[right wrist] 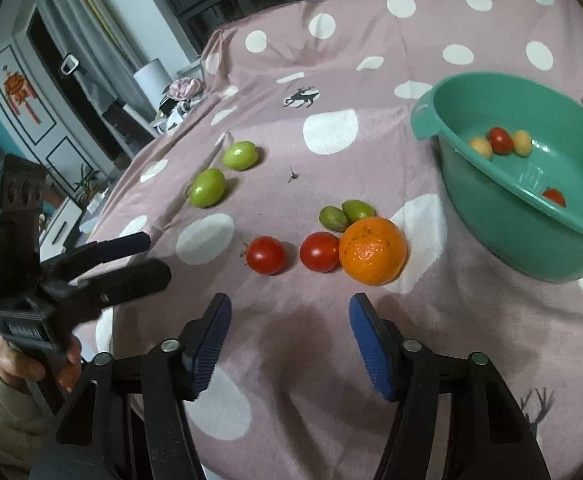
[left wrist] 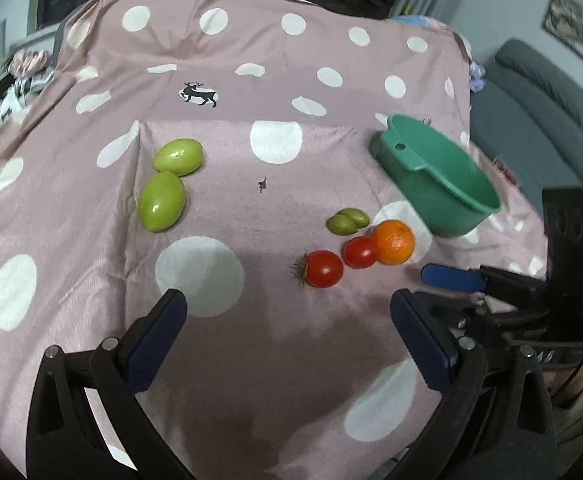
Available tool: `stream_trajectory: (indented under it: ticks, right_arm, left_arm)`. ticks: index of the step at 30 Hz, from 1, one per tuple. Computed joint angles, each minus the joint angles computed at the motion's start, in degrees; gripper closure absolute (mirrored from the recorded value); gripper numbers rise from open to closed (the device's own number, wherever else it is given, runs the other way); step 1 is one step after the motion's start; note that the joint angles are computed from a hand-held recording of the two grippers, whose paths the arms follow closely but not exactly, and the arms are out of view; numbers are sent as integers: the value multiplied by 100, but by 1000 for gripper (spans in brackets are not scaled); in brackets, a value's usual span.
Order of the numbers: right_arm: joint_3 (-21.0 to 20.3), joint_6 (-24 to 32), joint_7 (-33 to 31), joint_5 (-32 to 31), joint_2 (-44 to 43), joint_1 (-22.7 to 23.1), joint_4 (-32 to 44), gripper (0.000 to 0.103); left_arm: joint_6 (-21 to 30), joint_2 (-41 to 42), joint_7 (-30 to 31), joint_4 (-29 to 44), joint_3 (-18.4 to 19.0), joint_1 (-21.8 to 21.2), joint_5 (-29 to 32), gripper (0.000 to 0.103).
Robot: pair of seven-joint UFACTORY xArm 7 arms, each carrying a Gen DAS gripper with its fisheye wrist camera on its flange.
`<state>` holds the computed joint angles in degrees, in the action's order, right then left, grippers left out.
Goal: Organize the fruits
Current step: 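Move both grippers back toward the tomatoes beside the orange, then grasp a red tomato with left gripper while right grasps another tomato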
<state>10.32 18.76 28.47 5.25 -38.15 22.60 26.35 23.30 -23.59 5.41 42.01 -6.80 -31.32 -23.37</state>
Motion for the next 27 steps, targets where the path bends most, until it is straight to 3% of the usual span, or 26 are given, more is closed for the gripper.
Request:
stream_trajectory:
  ticks: [3,8,14,24,27]
  right_arm:
    - [-157,-148,-75,105,131,81,-31,48]
    - [-325,-335,-259,261,300,197,-21,51]
    - [-101,-159,-219,77,648,-107,316,52]
    - [-41,-46,-207,-141,1067,-374,705,57]
    - [101,96,-106,-367,1176,-562,836,59]
  left_arm:
    - [25,103,12,63,-44,48,127,2]
    - [161,264,93,197,-89,63,234,10]
    - [455,585,28,523,-280,206,547,19]
    - [572,997,238,942,-338,274,633,22]
    - [646,1107,424,1030,-330,258,526,31]
